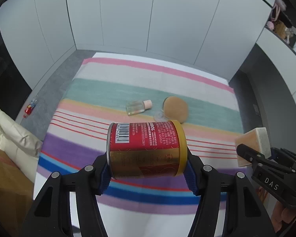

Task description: Organize objects

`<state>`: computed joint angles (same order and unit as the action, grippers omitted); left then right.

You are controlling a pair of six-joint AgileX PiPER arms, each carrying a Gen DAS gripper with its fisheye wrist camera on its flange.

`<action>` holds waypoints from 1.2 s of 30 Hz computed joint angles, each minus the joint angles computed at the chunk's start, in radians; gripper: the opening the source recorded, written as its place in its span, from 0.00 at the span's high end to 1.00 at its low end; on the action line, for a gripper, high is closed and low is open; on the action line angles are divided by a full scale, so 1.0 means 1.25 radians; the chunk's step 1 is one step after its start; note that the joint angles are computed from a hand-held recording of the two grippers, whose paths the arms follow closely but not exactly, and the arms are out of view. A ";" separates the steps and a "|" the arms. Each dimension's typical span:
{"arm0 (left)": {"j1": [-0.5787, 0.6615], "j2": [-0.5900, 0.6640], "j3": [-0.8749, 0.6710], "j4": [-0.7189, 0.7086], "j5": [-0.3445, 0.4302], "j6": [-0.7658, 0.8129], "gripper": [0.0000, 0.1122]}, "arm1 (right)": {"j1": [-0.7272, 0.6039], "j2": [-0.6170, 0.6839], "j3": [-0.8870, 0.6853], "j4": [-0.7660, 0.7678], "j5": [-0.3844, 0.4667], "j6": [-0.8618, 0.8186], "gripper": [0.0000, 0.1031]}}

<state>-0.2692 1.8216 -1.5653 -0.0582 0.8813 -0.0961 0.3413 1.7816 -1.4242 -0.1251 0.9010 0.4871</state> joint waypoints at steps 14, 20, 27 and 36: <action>-0.029 -0.238 0.149 -0.005 0.029 0.004 0.45 | 0.095 -0.251 0.111 -0.037 0.092 0.035 0.57; -0.035 -0.288 0.188 -0.006 0.018 -0.001 0.45 | 0.121 -0.297 0.098 -0.044 0.117 0.040 0.57; -0.027 -0.322 0.214 0.026 -0.011 -0.004 0.45 | 0.147 -0.302 0.091 -0.041 0.119 0.041 0.57; 0.050 -0.349 0.242 0.015 -0.018 0.024 0.45 | 0.167 -0.253 0.048 -0.042 0.091 0.033 0.57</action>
<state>-0.2063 1.3852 -1.2625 -0.0399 0.8584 -0.0656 0.5504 1.4654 -1.3647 -0.1771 1.0146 0.5284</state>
